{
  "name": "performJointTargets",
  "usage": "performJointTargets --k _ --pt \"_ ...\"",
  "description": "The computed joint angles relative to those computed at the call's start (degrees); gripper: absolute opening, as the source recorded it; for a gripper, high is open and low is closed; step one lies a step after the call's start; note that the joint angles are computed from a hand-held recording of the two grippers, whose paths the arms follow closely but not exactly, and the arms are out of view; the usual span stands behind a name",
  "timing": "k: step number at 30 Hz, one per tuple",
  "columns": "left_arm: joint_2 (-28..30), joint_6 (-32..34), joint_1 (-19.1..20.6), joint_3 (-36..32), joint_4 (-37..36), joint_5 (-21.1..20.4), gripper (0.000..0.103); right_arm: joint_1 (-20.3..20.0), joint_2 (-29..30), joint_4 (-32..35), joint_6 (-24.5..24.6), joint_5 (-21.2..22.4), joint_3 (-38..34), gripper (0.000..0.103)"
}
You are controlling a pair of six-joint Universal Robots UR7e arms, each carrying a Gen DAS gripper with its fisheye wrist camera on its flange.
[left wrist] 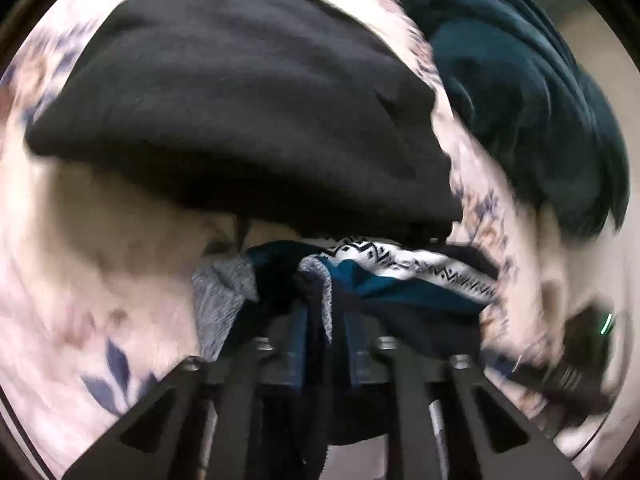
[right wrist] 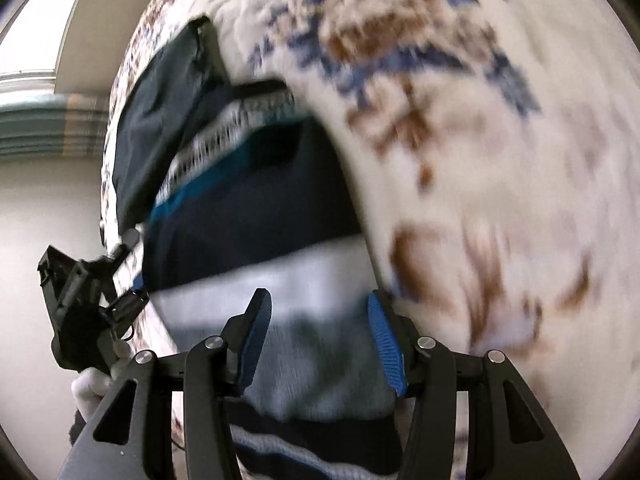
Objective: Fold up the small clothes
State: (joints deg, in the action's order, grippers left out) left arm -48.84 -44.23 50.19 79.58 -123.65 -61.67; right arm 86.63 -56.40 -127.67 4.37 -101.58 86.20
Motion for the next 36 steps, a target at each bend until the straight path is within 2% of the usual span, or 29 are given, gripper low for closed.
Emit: performJointTargets --k 4,6,7,8,11,13,16,17,20,21,22,23,24,27,29,30,31,34,36 --pt "-2.6 -0.7 -1.6 3.5 -2.2 5.6 0.008 -0.2 4.1 -5.4 -3.5 1.7 -4.5 0.054" --pt "-4.3 -2.2 -2.0 5.5 -3.6 7.2 0.008 0.7 6.9 -5.5 -7.5 -0.8 -7.9 0.05" --pt "-5.0 -3.1 -2.0 6.2 -4.1 7.6 0.008 0.9 7.9 -5.4 -10.0 0.0 -9.2 0.018" --pt "-4.5 -3.4 -1.6 5.7 -4.4 7.8 0.008 1.7 9.6 -5.0 -11.0 -0.6 -10.9 0.005" --pt "-4.2 -5.3 0.3 6.0 -3.4 5.2 0.009 3.7 11.0 -6.8 -13.9 -3.1 -11.9 0.006" --pt "-3.2 -5.7 2.0 5.0 -2.1 2.0 0.014 4.7 12.2 -8.4 -15.1 -6.3 -12.5 0.006" --pt "-3.4 -7.4 2.5 4.7 -3.5 -0.3 0.019 4.5 15.0 -0.5 -13.0 -10.3 -16.4 0.007" --pt "-3.5 -7.3 1.9 4.1 -2.1 0.6 0.02 4.5 15.9 2.4 -11.4 -10.9 -18.2 0.007" --pt "-4.6 -3.9 -0.8 4.6 -0.3 5.8 0.047 4.6 15.3 5.3 -9.1 -9.3 -19.3 0.021" --pt "-4.8 -4.1 -2.2 4.1 3.0 8.5 0.067 4.6 14.0 4.9 -9.2 -9.0 -18.2 0.042" --pt "-5.5 -4.3 -3.1 4.5 4.2 9.2 0.083 4.6 11.9 2.8 -9.7 -7.9 -15.6 0.066" --pt "-6.5 -4.8 -4.0 5.6 4.4 9.5 0.087 4.6 10.5 1.9 -10.0 -7.2 -14.0 0.074" --pt "-7.9 -5.1 -4.7 7.0 4.4 9.7 0.088 4.8 8.6 1.5 -9.8 -6.6 -11.8 0.079" --pt "-12.5 -8.7 -8.2 11.6 5.2 9.0 0.088 4.9 2.4 1.7 -8.0 -6.6 -4.7 0.079" --pt "-15.0 -10.4 -10.1 13.8 6.1 8.0 0.088 4.9 -1.9 1.0 -6.4 -6.4 0.5 0.087" --pt "-16.3 -11.7 -11.5 14.7 8.0 7.6 0.088 4.9 -4.1 0.4 -5.7 -6.5 3.1 0.095" --pt "-17.9 -14.5 -13.5 15.5 12.2 7.7 0.088 5.0 -7.1 -0.2 -4.4 -6.7 6.6 0.098" --pt "-21.7 -20.0 -17.3 18.5 17.9 4.9 0.088 5.8 -14.8 -0.4 -1.4 -6.3 15.2 0.098" --pt "-24.9 -24.4 -20.0 22.0 20.6 1.6 0.088 6.9 -19.8 -0.5 0.7 -6.1 21.2 0.098"
